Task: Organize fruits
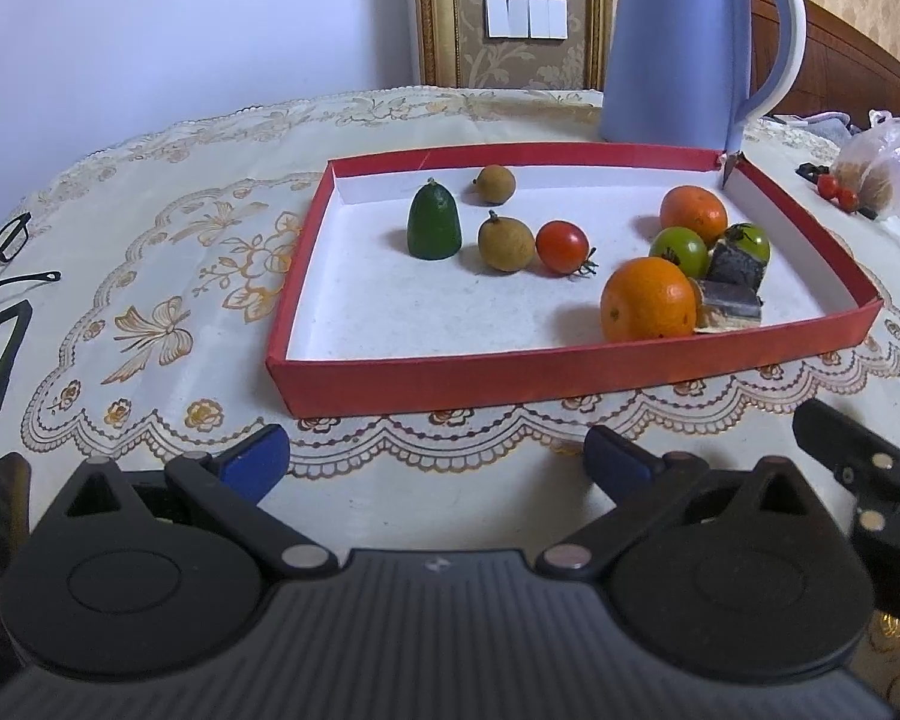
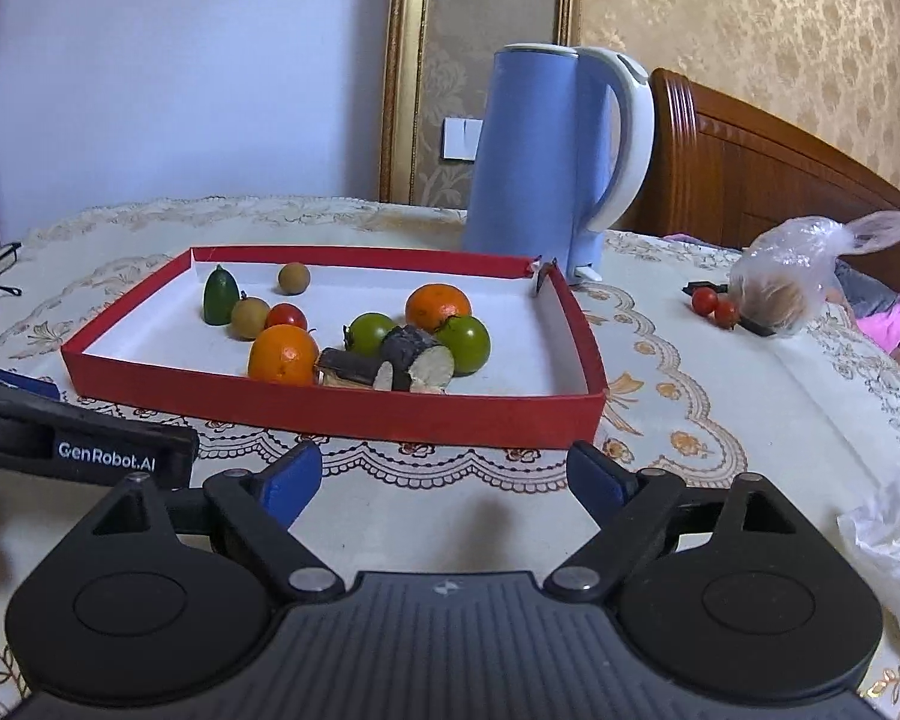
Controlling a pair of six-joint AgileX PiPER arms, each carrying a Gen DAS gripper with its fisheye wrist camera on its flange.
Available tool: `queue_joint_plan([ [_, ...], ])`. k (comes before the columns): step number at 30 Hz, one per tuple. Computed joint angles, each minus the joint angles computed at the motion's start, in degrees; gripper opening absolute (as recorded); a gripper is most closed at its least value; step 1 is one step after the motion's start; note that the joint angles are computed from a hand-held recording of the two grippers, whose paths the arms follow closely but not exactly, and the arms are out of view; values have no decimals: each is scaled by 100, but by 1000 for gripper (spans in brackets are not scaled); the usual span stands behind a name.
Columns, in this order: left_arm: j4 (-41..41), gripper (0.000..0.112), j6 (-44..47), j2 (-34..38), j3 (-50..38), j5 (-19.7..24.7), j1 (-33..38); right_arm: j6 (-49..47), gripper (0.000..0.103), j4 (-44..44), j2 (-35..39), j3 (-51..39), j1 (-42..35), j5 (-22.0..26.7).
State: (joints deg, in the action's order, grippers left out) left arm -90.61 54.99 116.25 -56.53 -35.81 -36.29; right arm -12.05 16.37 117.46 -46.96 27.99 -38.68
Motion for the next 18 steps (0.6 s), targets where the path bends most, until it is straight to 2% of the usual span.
queue_joint_plan([
  [7, 44, 103, -24, 25, -12, 5, 0, -126, 89, 280, 137, -213, 12, 264],
  [16, 221, 103, -208, 19, 46, 26, 3, -608, 90, 786, 172, -287, 145, 281],
  [18, 284, 103, -268, 18, 59, 65, 17, -662, 94, 893, 169, -289, 170, 270],
])
